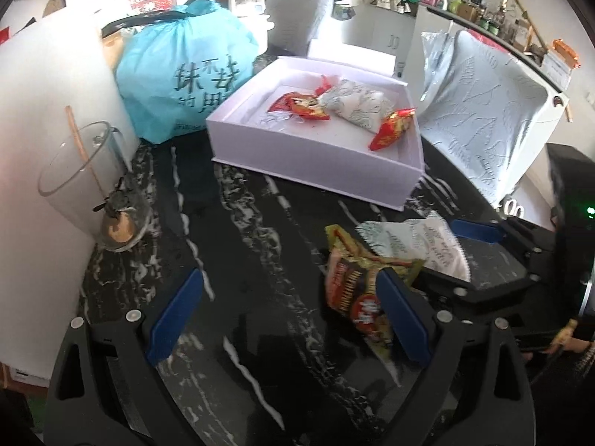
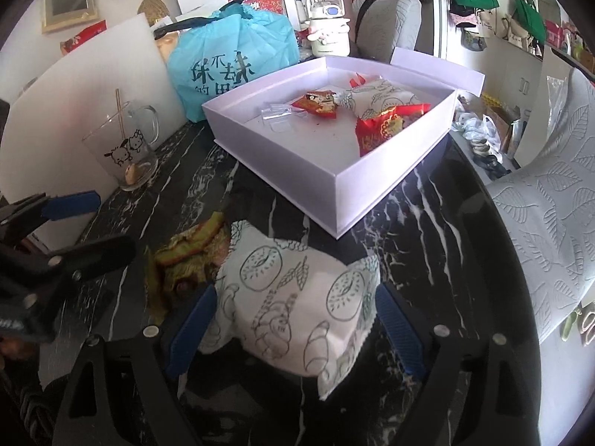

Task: Organize objects
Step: 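Grasp the green-and-red chip bag with the left gripper while the right grasps the white bread bag, then lift the chip bag and white bread bag with both grippers toward the box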

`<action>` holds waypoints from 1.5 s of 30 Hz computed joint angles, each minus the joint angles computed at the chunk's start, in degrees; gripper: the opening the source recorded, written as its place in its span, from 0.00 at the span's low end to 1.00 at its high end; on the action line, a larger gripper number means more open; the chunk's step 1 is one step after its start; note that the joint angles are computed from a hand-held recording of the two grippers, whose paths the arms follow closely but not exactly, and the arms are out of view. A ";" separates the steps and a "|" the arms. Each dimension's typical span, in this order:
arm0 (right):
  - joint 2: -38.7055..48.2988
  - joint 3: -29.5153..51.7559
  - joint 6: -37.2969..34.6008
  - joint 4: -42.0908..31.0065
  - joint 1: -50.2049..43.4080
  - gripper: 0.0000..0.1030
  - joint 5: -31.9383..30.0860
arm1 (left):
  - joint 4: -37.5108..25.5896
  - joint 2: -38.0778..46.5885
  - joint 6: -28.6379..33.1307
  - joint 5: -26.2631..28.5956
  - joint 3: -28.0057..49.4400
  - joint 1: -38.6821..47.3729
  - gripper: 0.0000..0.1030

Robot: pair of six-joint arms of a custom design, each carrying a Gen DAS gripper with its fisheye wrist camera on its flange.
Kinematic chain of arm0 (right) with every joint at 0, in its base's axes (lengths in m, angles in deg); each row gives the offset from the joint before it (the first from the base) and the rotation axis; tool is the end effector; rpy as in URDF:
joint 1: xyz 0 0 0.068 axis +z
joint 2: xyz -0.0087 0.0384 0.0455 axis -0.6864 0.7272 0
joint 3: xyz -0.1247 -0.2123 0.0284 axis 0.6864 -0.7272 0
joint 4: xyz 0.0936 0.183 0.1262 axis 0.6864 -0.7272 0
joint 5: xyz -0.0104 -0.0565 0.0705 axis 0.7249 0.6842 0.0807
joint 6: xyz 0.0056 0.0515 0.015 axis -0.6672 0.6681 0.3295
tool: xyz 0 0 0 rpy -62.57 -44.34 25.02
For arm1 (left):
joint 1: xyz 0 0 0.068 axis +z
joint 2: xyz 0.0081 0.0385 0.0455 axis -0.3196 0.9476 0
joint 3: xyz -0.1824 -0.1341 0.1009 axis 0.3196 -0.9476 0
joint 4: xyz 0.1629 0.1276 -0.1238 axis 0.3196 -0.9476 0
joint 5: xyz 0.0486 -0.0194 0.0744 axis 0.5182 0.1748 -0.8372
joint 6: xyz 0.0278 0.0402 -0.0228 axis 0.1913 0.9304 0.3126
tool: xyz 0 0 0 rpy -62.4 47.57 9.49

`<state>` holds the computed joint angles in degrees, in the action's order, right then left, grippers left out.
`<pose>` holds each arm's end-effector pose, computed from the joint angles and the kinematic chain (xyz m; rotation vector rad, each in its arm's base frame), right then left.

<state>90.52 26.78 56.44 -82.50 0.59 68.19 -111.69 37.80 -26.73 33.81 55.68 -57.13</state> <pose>0.2276 0.2214 0.1459 -0.6820 2.4406 0.4731 0.1549 -0.1066 0.1741 -0.1033 2.5166 -0.0324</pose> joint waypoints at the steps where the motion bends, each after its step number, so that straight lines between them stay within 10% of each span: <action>1: -0.23 -0.72 -0.07 0.88 -0.24 0.86 -0.48 | 0.48 0.04 0.24 0.61 -0.04 -0.08 0.91; 19: -5.80 -9.17 -2.27 5.35 -3.42 0.72 -4.41 | 9.55 12.67 3.77 3.86 1.62 -0.61 0.91; 33: -2.87 -5.95 -2.41 3.37 -2.44 0.87 -2.15 | 18.42 21.06 6.94 6.32 0.77 4.19 0.90; 45: 0.64 -4.42 -1.98 5.47 0.23 0.87 -2.87 | 21.52 17.65 7.93 3.99 -3.54 2.94 0.53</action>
<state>91.17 22.36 54.46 -77.03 0.82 65.31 -90.16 55.44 -18.80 37.80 52.14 -54.19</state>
